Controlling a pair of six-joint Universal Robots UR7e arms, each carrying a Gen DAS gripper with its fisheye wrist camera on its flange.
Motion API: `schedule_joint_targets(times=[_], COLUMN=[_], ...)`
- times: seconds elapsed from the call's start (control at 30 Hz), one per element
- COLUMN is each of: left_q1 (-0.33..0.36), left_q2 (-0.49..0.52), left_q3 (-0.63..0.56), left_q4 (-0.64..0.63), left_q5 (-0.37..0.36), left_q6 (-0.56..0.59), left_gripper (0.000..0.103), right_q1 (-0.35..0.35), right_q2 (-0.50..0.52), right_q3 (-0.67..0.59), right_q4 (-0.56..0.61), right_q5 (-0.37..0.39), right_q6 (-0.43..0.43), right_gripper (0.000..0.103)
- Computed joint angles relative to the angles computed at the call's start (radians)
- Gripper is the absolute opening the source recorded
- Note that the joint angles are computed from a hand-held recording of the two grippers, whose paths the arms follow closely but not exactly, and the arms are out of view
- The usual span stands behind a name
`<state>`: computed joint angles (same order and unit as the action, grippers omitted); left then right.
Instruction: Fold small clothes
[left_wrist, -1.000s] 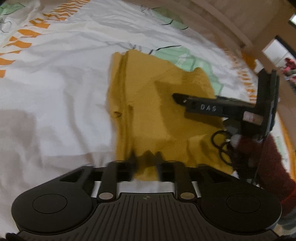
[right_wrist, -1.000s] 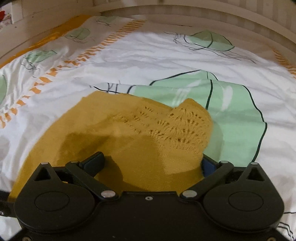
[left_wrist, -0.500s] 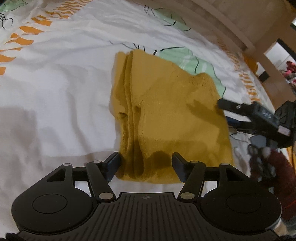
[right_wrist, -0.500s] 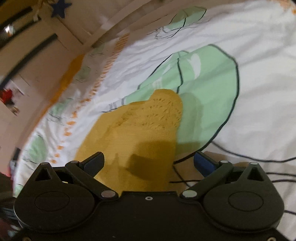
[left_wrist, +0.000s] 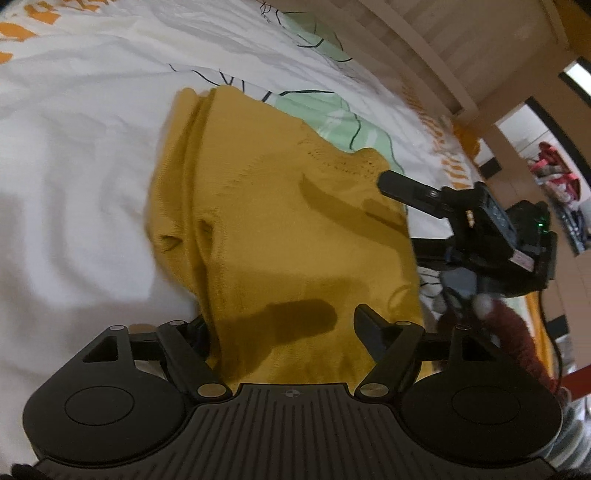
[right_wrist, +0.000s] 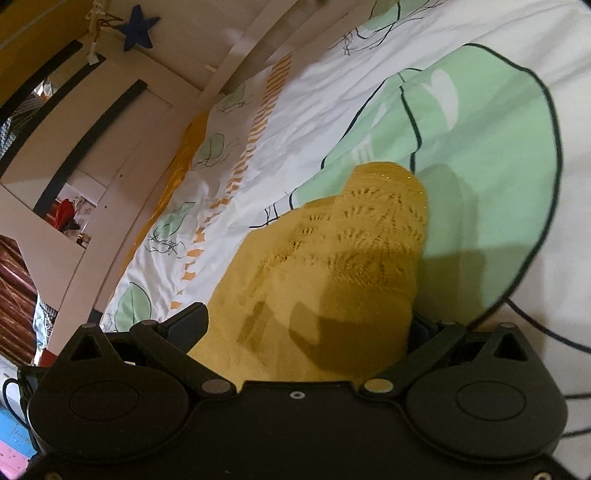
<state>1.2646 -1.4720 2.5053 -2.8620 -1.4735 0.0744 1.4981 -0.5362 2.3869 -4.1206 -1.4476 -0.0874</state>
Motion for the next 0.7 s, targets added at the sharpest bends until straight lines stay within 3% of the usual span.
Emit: schedule_joint_targets(times=[0.03,0.1,0.13,0.17,0.2,0.23,0.27,0.47,0.57,0.7], left_q1=[0.004,0.019,0.024,0.030,0.045,0.057,0.060,0.052,0.039,-0.026], left_q2=[-0.002,-0.005,-0.004,0.000,0.006,0.016,0.017,-0.046,-0.122,-0.272], left_q3=[0.000,-0.008,-0.009,-0.013,-0.022,-0.031,-0.033,-0.028,0.002,0.064], left_q4=[0.003,0.026,0.030,0.038,0.054,0.061,0.065,0.141,0.225,0.368], left_q5=[-0.012,-0.045,-0.049,-0.051,-0.070,-0.088,-0.092,-0.149,-0.183,-0.176], left_q6=[-0.001,-0.013,-0.038,-0.061,-0.074,-0.081,-0.086,-0.124,-0.168,-0.168], left_gripper=[0.070,0.054,0.038,0.022,0.020,0.020,0.019,0.018,0.018,0.018], right_q1=[-0.007,-0.025,-0.035,-0.035,-0.029,-0.008,0.011,0.077,0.154,0.259], right_q2=[-0.002,0.001,0.004,0.008,0.007,0.000,-0.006,-0.012,-0.044,-0.063], right_q3=[0.010,0.025,0.033,0.038,0.040,0.038,0.037,0.108,0.173,0.271], right_q4=[-0.008,-0.021,-0.034,-0.048,-0.050,-0.037,-0.025,-0.127,-0.127,-0.124], right_q5=[0.012,0.045,0.062,0.062,0.043,-0.009,-0.059,-0.111,-0.197,-0.319], right_q6=[-0.006,-0.018,-0.020,-0.016,-0.009,0.012,0.036,0.139,0.173,0.268], right_gripper=[0.103,0.103,0.102,0.092,0.080,0.053,0.043,0.038,0.038,0.038])
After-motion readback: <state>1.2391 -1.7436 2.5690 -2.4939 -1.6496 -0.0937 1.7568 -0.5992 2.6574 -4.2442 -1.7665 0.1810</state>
